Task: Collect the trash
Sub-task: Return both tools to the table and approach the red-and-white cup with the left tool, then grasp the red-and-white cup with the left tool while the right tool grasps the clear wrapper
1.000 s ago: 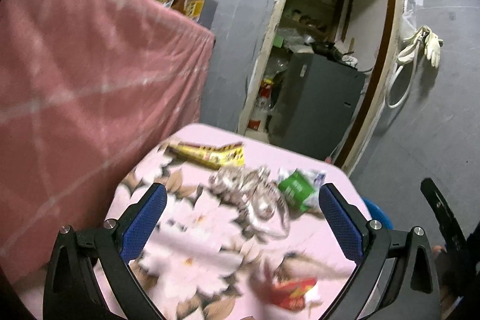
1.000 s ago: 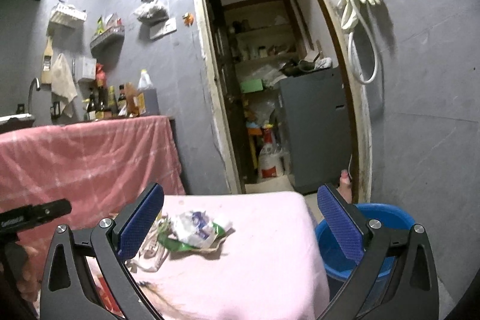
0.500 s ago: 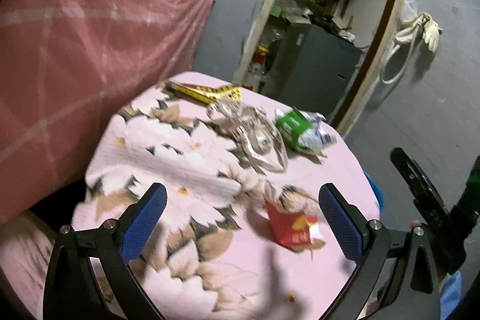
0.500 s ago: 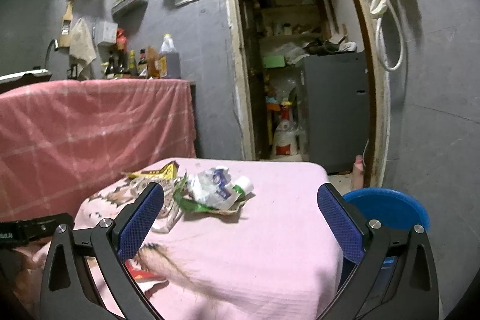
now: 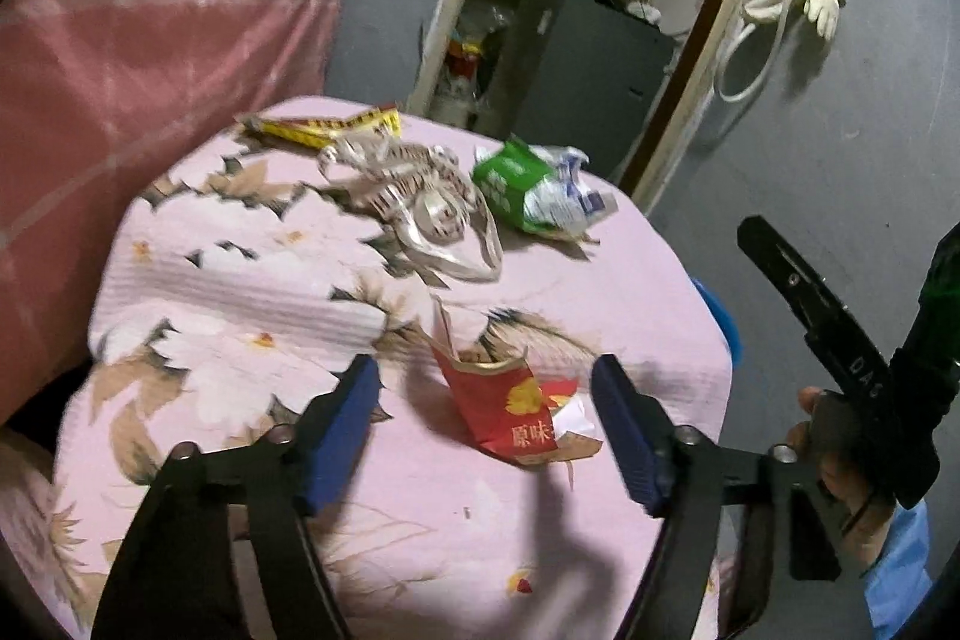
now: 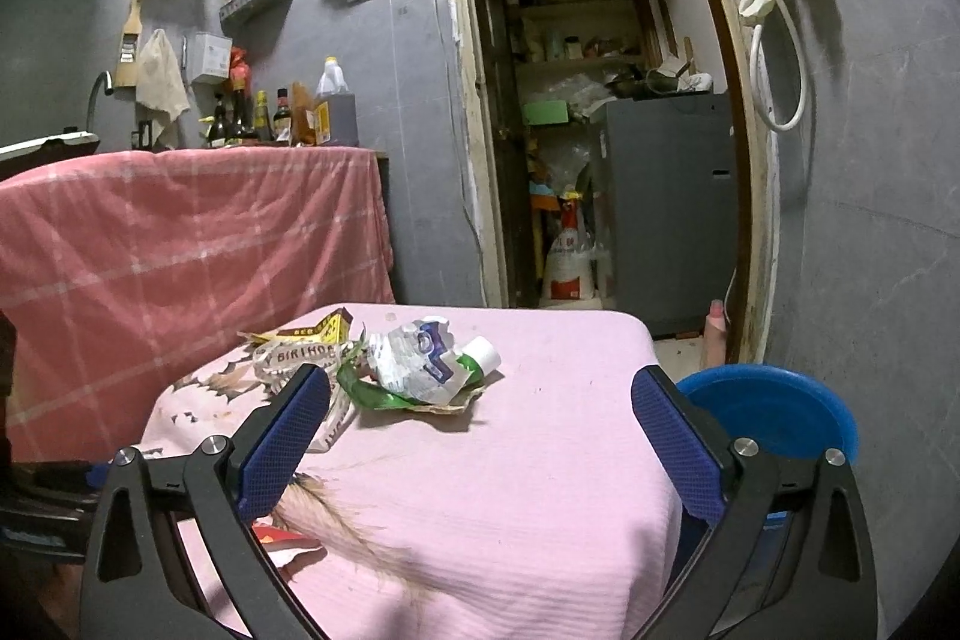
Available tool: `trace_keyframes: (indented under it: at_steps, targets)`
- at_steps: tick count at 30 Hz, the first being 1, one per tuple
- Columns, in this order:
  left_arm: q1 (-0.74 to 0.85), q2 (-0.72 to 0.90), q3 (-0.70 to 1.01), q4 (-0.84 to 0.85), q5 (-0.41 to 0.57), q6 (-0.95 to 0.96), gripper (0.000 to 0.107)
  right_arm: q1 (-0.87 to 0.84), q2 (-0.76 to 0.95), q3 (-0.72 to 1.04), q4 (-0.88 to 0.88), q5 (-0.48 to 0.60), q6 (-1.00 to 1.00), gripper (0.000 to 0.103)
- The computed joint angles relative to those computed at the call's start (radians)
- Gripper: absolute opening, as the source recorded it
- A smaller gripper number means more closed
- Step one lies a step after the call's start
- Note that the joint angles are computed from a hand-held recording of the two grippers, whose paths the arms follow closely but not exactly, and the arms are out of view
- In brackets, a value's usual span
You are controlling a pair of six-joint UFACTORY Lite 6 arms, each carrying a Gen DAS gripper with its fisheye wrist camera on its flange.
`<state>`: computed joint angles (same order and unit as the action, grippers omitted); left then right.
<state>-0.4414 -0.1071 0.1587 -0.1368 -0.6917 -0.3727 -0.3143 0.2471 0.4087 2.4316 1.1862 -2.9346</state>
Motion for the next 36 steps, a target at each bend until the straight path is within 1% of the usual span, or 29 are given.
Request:
trace_keyframes:
  at_steps: [1,2,3,4,6,9,14,16,17,20,23,32,33,36]
  targets:
    - [0.007,0.025,0.014,0.024,-0.002,-0.018,0.055,0.003,0.004,0.004,0.003,-0.003,0.000,0.101]
    - [0.011,0.040,0.026,0.033,0.000,-0.022,0.053,0.005,0.011,0.009,0.006,-0.005,0.000,0.101]
    - [0.011,0.052,0.037,0.037,0.003,-0.024,0.046,0.008,0.016,0.015,0.008,-0.008,0.001,0.101]
    - [0.013,0.064,0.049,0.043,0.010,-0.026,0.037,0.009,0.021,0.024,0.008,-0.014,0.006,0.101]
    - [0.007,0.075,0.064,0.027,0.023,-0.010,0.026,0.014,0.037,0.040,0.010,-0.023,0.015,0.100]
    - [0.017,0.073,0.072,0.032,0.021,-0.001,0.017,0.025,0.058,0.065,0.015,-0.040,0.032,0.100]
    - [0.067,0.075,0.103,0.075,0.031,0.015,0.011,0.055,0.082,0.102,0.032,-0.066,0.055,0.097]
    - [0.113,0.075,0.118,0.139,0.038,-0.018,0.007,0.070,0.090,0.120,0.039,-0.083,0.067,0.097]
    - [0.131,0.076,0.126,0.164,0.041,-0.030,0.007,0.079,0.096,0.132,0.043,-0.093,0.074,0.095]
    - [0.176,0.095,0.162,0.221,0.051,-0.046,0.004,0.111,0.112,0.172,0.065,-0.133,0.085,0.088]
    - [0.224,0.139,0.208,0.319,0.060,-0.106,0.002,0.144,0.137,0.228,0.082,-0.189,0.105,0.086]
    - [0.263,0.204,0.283,0.375,0.056,-0.135,0.002,0.221,0.267,0.455,0.020,-0.357,0.214,0.055]
    - [0.266,0.213,0.293,0.379,0.057,-0.138,0.002,0.231,0.278,0.478,0.011,-0.379,0.224,0.053]
    - [0.278,0.230,0.317,0.395,0.059,-0.149,0.002,0.258,0.311,0.542,-0.010,-0.449,0.250,0.051]
